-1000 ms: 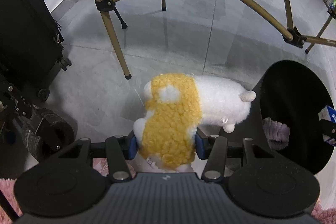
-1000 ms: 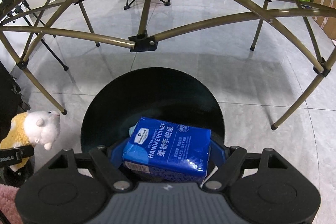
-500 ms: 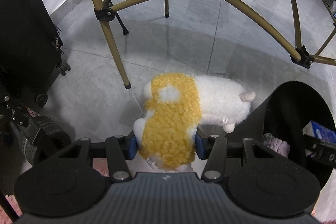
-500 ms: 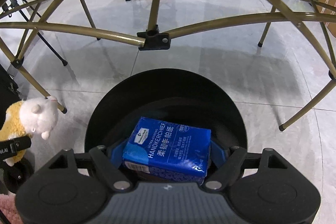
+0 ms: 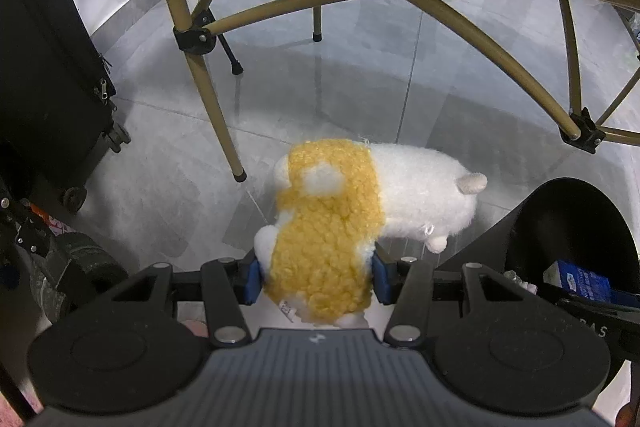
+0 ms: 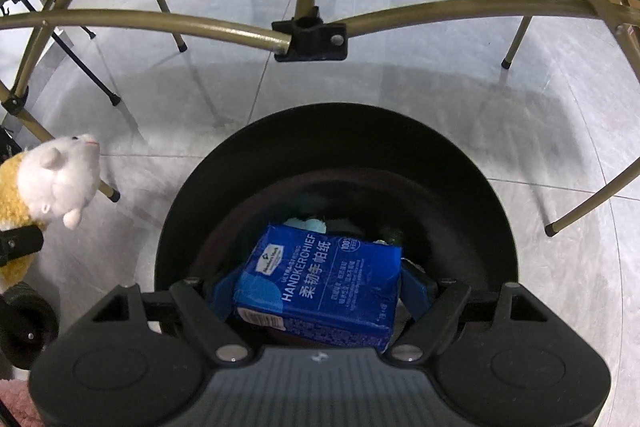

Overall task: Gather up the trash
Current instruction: 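Lower the right tool into the bin and release the blue tissue pack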

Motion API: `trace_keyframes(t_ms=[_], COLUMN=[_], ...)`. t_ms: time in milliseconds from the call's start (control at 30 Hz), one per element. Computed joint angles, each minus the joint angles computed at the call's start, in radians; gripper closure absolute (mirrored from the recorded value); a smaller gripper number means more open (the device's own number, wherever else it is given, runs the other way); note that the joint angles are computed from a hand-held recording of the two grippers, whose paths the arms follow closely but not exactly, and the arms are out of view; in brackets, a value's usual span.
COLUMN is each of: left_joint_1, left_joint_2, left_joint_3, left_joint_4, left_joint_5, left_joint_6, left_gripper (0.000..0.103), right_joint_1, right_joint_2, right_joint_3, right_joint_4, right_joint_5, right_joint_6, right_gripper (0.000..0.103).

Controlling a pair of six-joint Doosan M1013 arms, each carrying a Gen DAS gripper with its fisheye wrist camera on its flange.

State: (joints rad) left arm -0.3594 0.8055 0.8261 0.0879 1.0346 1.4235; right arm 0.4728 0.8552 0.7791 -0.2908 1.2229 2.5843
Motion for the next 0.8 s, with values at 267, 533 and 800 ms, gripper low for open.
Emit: trace_keyframes(t_ms=[267,533,800], left_joint_1=[0.005,0.006,0.008], left_joint_2=[-0.005,-0.006,-0.016], left_joint_3=[0.007,0.008,0.023], left_joint_4=[-0.003,-0.008,-0.019], left_joint_5=[0.001,0.011,-0.008], left_joint_6=[-0.002,-0.006,0.008], left_gripper=[0.052,0.052,0.052], right_joint_1=[0.001,-0.015,-0.008], right_joint_2=[0.028,0.013,0.011], right_joint_3=[-0.039,-0.005,-0.007], right_joint_4=[0.008,0.055,0.035], right_joint_5=[0.026,-0.013,-0.006], right_joint_6=[-0.021,0.022,0.040], right_gripper=[0.024,0.000,0.000])
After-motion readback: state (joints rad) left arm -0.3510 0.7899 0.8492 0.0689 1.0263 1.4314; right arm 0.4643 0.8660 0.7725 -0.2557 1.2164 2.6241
